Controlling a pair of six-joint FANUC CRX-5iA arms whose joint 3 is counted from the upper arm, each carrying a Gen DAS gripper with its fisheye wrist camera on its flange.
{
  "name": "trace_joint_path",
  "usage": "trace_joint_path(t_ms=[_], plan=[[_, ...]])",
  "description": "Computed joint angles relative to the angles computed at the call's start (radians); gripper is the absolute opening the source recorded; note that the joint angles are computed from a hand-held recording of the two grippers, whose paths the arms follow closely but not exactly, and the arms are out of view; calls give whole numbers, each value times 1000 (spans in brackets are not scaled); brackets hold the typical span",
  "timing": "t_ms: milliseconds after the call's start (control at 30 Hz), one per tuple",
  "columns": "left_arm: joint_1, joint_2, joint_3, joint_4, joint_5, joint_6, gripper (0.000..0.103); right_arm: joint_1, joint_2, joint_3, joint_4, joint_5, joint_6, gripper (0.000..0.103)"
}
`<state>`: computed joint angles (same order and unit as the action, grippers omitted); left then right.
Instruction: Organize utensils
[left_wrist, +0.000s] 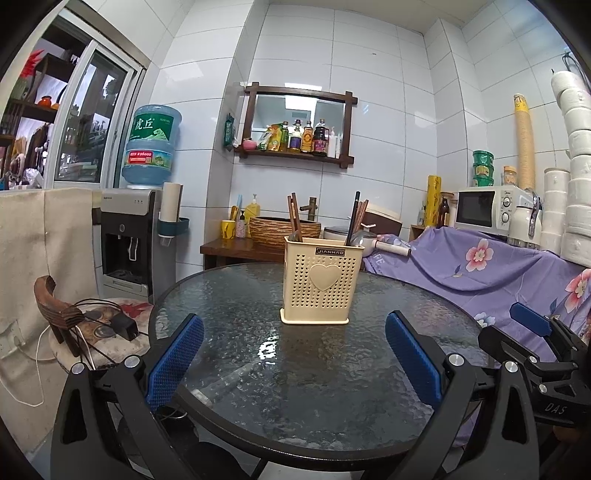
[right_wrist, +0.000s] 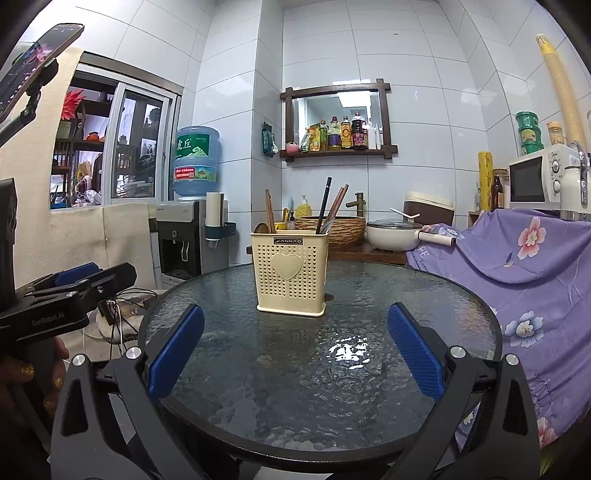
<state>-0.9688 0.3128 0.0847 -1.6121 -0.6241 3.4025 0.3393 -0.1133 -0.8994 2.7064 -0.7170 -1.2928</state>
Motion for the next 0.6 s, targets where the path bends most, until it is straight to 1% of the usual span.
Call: trace_joint_path(t_ms=[600], plan=[[5,3,1,13,-3,-4,97,12,5,-1,-22,-1,15,97]])
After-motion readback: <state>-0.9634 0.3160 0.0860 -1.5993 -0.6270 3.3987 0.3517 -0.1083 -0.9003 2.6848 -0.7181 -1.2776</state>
